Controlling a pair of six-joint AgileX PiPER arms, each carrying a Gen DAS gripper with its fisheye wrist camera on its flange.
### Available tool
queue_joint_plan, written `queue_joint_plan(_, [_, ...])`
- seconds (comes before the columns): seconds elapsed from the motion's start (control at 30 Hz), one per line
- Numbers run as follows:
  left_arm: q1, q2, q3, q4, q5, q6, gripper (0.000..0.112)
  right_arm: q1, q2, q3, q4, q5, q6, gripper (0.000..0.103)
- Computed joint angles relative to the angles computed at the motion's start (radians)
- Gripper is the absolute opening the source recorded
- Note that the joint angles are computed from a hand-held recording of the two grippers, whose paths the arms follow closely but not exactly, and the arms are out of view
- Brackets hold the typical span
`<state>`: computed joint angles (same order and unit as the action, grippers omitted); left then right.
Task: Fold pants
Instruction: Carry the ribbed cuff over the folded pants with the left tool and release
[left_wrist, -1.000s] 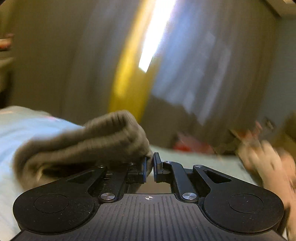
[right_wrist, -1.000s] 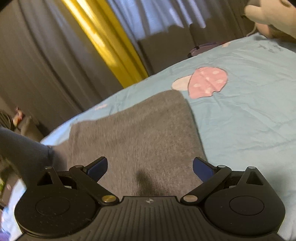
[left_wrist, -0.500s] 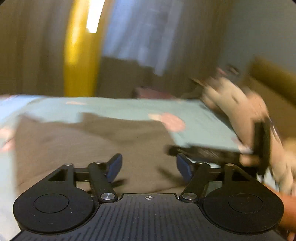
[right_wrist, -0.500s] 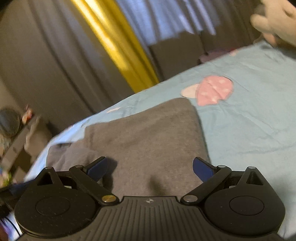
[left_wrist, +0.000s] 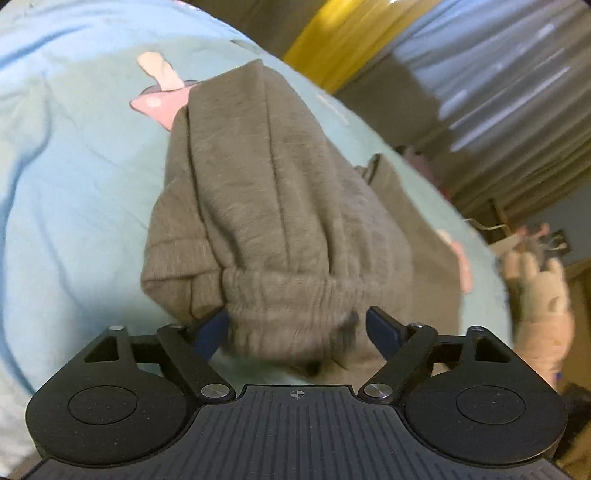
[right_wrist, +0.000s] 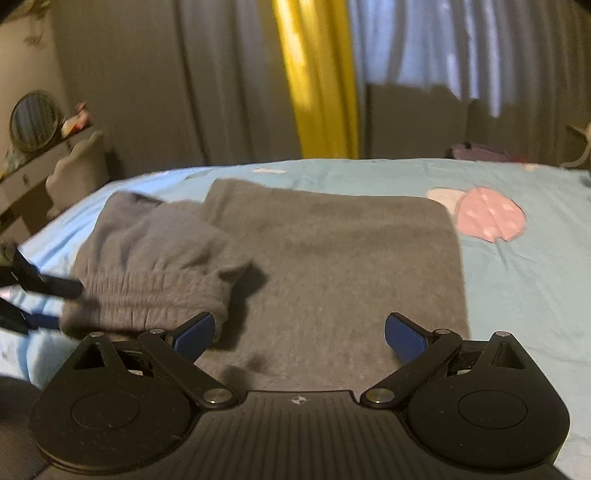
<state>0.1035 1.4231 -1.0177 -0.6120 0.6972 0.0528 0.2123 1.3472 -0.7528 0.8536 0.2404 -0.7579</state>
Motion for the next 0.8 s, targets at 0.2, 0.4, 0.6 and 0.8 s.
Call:
queue_joint_plan(0.2, [-0.053, -0.029, -0.061, 0.171, 0.028, -0.047, 0.049, -0.086, -0.027, 0.022, 0.156, 0.038, -0.086, 0.099])
queue_joint_plan(0.4, [-0.101, -0.014, -0.301, 0.252, 0.136, -0.036, 0.028, -0.111, -0.021, 0.036, 0.308, 0.037, -0.198, 0.099])
queue_joint_plan(0.6, [-0.305, 0.248, -0.772, 0.455, 0.234, -0.129, 0.033, -0.142, -0.027, 0.047, 0.438, 0.077, -0.328, 0.099])
queue_joint_plan(0.8, [-0.311, 0.328, -0.791, 0.197, 0.109, -0.115, 0.079, -0.198, -0.016, 0.042, 0.484, 0.143, -0.359, 0.099])
